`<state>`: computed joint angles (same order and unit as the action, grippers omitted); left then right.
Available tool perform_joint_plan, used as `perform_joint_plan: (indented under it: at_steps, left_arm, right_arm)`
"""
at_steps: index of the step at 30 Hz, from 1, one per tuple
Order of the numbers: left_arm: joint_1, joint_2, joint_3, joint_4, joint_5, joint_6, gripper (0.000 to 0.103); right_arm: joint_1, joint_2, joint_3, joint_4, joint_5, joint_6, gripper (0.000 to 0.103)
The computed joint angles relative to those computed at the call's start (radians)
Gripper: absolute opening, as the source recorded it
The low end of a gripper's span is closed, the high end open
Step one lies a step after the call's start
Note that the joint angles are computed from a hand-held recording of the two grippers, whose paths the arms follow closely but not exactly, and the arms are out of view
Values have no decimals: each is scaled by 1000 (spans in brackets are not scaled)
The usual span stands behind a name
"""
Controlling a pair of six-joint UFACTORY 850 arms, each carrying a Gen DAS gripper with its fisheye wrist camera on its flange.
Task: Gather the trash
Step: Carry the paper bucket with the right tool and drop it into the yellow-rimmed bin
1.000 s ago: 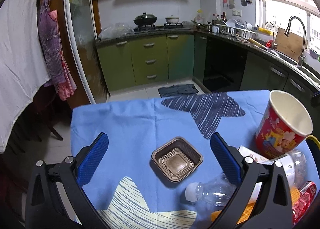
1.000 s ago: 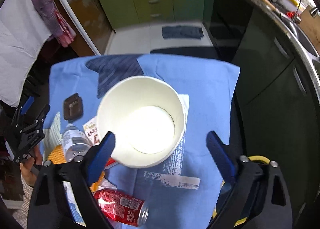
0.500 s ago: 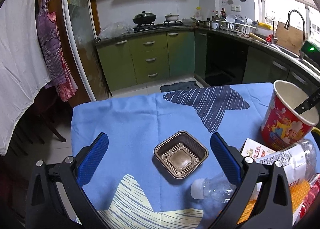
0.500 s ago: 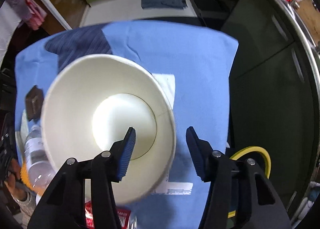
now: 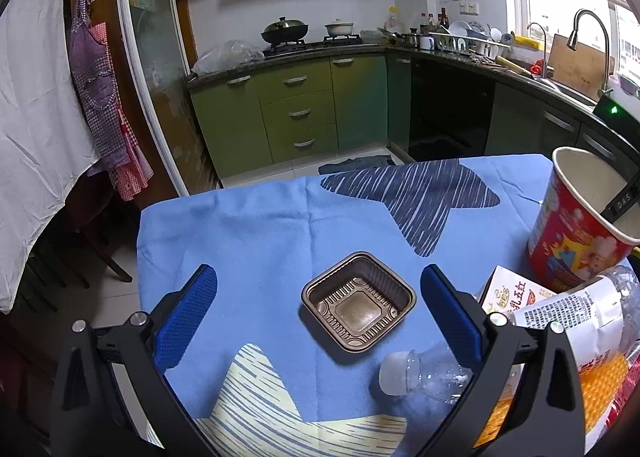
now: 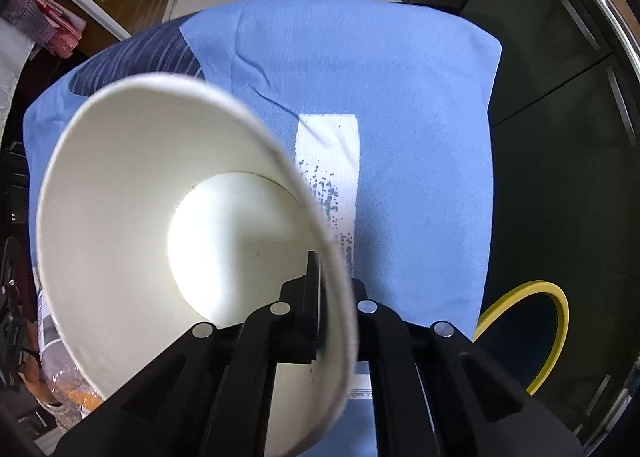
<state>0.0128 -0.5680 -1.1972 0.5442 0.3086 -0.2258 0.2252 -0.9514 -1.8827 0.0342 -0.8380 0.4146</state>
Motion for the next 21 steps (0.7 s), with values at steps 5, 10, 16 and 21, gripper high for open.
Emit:
perform_joint_plan:
  at_steps: [5, 10, 16, 21]
  left_arm:
    - [2, 6, 8, -9, 12, 6, 97]
    - [11, 15, 15, 28, 26, -42, 97]
    - [17, 26, 25, 64, 41, -80, 97]
    - [20, 32, 29, 101, 45, -114, 97]
  right_arm:
    - [-14, 86, 92, 5, 68, 6, 4]
    - [-44, 238, 242, -26, 127, 50, 4]
    - [-112, 461, 480, -112, 161, 164, 4]
    - [-214, 564, 705, -134, 203, 243, 4]
